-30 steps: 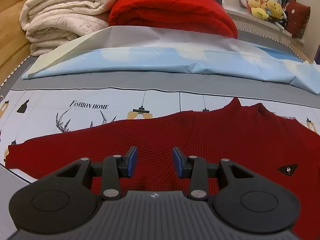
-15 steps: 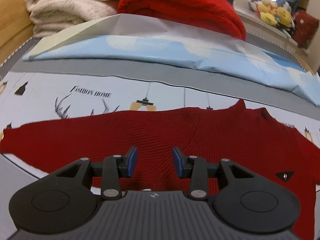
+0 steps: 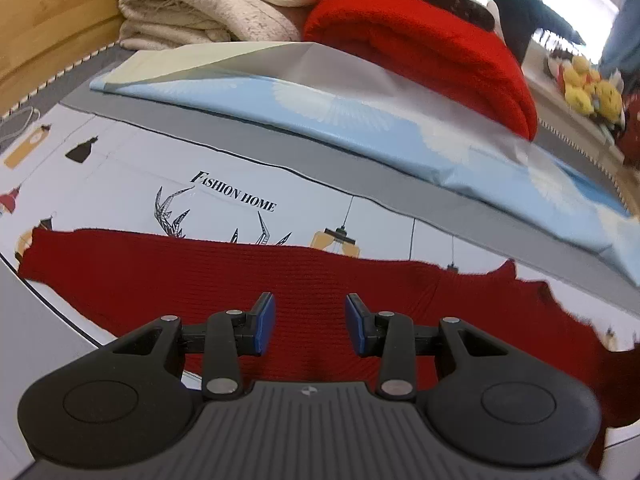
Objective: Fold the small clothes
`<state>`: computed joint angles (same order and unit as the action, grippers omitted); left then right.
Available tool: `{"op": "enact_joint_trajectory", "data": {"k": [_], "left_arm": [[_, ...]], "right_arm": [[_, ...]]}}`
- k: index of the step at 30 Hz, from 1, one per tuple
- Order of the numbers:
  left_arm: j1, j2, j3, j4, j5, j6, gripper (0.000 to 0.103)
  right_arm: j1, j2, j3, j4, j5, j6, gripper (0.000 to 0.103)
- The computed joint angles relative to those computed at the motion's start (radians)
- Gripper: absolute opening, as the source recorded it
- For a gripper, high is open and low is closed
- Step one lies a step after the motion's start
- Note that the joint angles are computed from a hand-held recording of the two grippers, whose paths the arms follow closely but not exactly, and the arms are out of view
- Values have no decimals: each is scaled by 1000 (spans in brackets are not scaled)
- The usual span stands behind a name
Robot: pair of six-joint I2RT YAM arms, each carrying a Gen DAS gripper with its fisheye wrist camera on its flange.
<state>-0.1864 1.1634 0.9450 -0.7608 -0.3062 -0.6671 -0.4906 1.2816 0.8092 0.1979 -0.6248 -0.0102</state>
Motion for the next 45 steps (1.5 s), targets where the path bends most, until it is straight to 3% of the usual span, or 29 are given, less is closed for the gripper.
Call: {"op": "enact_joint_trajectory", "data": {"k": [2,4,8,10,12,13,14,18,21,24,29,35,40,42,44,45], "left_arm": [[5,-4,11,-2,16,-9,43],[4,-3,19,-2,29,-20,43],[12,3,14,9,77,-49,43],[16,4,2,26,118,-58,42],[6,9,-14,50,144,-60,38],[-1,12,-23,67,162,-57,35],[-8,17,-33,85,175,-57,24],[-40,50,-74,168,240,-79,18],[-55,92,-106,239,289,-107,18],[-46,131,-145,305,334,-138,19],[-5,208,-203,409,387,-185,22],[86,295,-279,594,493,-260,39],[125,354,-297,699,543,-308,40],[117,359,-290,702,532,-307,34],[90,349,-267,661,485,-275,8],[72,333,-250,626,448,-254,8]], "right_arm": [[147,-149,-68,-109,-61,5,20],[319,-189,-56,-320,-116,16,39],[510,-124,52,-709,-122,25,41],[517,-143,108,-848,-53,46,41],[439,-135,184,-968,-53,49,43],[392,-109,235,-1024,-33,33,43],[341,-107,263,-1068,-2,27,44],[96,-115,232,-1071,-8,-15,47],[38,-32,229,-1036,73,10,48],[-4,82,281,-1041,28,52,48],[12,129,317,-1040,32,44,48],[47,168,385,-1107,-10,32,48],[45,178,390,-1119,-17,16,48],[48,185,387,-1114,-8,18,48],[53,192,380,-1104,0,25,48],[58,198,375,-1097,3,30,48]]}}
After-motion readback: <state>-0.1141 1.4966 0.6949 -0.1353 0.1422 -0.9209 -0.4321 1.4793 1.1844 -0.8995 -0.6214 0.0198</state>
